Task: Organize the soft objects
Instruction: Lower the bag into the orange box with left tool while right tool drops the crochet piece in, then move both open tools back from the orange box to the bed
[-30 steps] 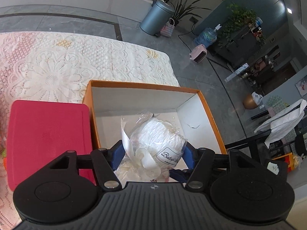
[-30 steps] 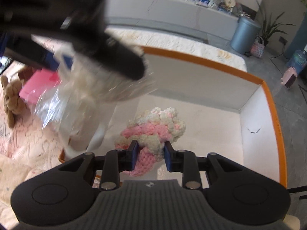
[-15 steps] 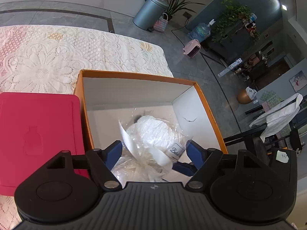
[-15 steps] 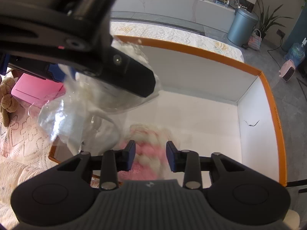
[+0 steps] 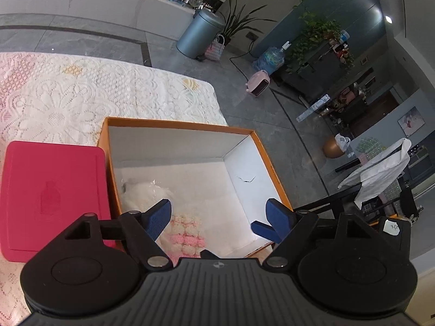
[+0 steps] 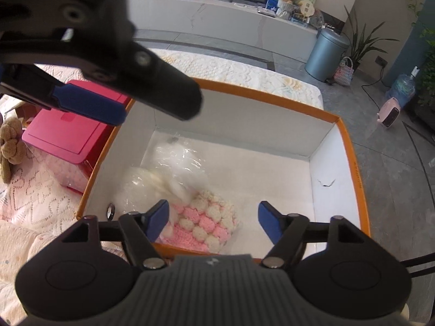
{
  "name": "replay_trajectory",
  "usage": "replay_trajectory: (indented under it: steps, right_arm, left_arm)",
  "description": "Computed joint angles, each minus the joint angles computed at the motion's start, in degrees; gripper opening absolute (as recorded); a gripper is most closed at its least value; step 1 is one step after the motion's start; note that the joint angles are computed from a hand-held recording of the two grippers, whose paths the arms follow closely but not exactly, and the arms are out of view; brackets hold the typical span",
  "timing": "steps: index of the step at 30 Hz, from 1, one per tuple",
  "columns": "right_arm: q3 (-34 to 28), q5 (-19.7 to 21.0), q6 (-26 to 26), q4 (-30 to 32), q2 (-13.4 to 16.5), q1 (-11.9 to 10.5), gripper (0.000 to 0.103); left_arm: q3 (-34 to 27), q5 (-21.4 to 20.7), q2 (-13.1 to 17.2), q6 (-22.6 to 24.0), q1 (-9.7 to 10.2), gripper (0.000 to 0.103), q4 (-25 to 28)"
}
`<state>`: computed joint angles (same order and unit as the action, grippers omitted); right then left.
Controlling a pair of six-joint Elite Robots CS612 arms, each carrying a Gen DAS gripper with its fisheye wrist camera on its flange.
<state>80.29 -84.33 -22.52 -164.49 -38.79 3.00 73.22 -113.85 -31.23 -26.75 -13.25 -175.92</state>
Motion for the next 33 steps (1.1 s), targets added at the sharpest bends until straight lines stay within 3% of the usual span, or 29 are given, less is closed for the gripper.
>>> replay_trajectory:
  steps: [8, 16, 20, 26, 33]
  right_arm:
    - [3.6, 0.5, 5.6, -6.6, -1.9, -0.2, 0.076]
    - [10.8, 5.4, 15.9, -25.1, -3.2, 0.3, 0.076]
    - [12.9, 8.2, 20.1, -31.7, -2.5, 1.0, 0.076]
    - [15.6, 8.4, 22.6, -34.4, -3.1, 3.3, 0.076]
    - [17.0, 10.8, 26.8, -35.1, -2.8, 5.5, 0.08]
  left_arm:
    - [7.2, 5.5, -3.5, 3.5, -0.27, 0.093, -9.4]
    - [18.0, 16.3, -7.8, 10.3, -1.34, 0.093, -25.2]
    - [22.9, 20.4, -9.2, 10.6, -1.64, 0.093, -32.3]
    - [27.8, 23.0, -10.4, 5.9, -0.97, 0.093, -37.8]
    - [31.1, 26.4, -11.5, 8.2, 0.42, 0.092, -37.3]
